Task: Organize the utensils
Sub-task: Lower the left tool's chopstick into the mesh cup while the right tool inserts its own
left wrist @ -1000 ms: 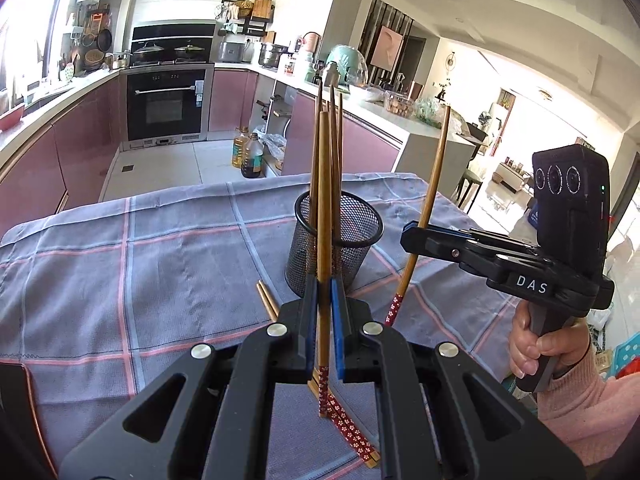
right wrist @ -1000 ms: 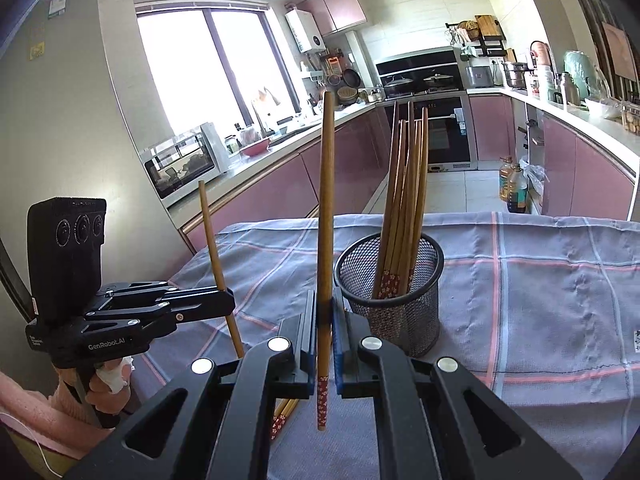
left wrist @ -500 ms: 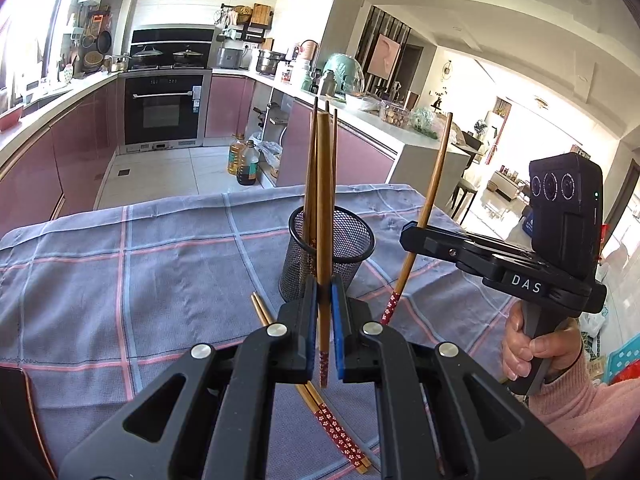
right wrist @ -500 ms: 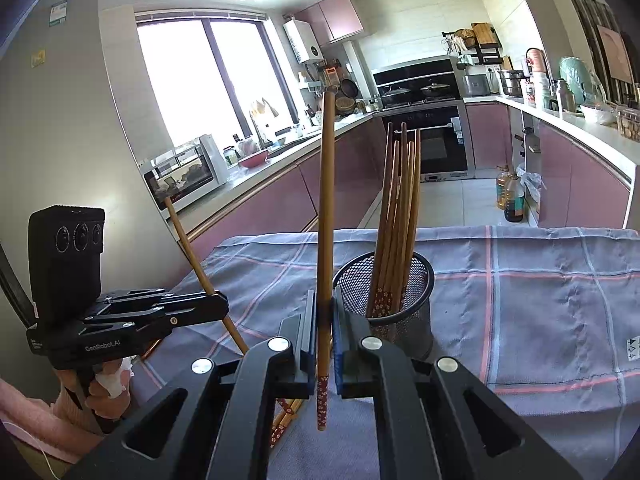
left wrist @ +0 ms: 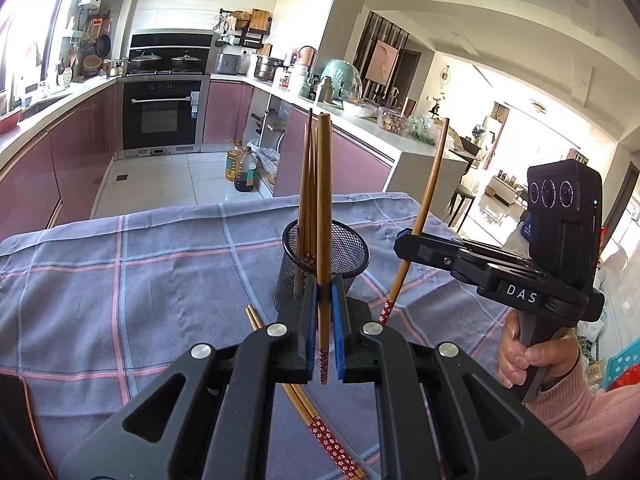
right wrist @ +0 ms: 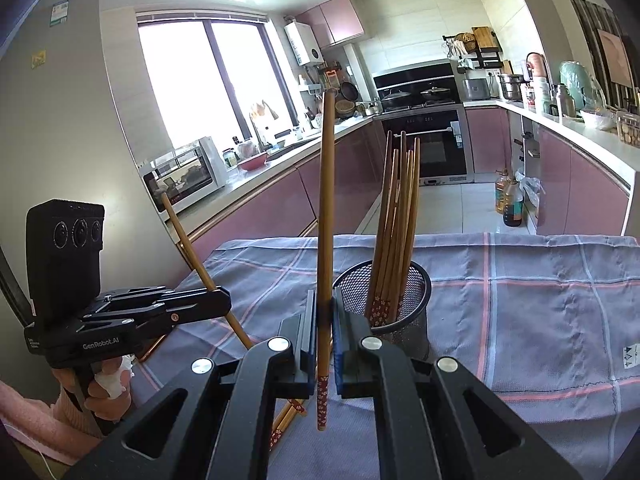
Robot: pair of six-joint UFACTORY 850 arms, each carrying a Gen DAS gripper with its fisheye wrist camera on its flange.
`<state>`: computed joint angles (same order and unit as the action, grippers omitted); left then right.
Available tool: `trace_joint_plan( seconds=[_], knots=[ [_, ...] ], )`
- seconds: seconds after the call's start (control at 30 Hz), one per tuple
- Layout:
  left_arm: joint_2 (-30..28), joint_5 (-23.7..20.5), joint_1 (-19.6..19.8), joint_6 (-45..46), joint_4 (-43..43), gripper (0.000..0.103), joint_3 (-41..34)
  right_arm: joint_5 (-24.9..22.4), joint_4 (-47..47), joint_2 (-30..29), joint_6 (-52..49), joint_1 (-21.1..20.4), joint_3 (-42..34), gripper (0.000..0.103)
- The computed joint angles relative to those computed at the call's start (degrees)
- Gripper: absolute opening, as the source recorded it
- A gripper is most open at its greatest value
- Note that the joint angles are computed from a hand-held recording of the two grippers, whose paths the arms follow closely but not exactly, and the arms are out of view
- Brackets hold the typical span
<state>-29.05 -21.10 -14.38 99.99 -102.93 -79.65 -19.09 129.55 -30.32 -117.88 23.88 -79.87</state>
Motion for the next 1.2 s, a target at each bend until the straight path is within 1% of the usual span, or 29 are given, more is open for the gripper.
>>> trace_joint_plan(
  seconds=[0.5, 1.2],
  knots=[
    [0.0, -0.4, 0.1, 2.2, -2.1, 0.007, -1.0, 0.5, 5.1, 0.9, -6.1, 0.0, -0.6, 0.006],
    [0.6, -1.8, 0.2, 5.8, -5.6, 0.007, -4.0, -0.5, 6.8, 0.2, -9.2, -0.5, -3.4, 0.006]
  ],
)
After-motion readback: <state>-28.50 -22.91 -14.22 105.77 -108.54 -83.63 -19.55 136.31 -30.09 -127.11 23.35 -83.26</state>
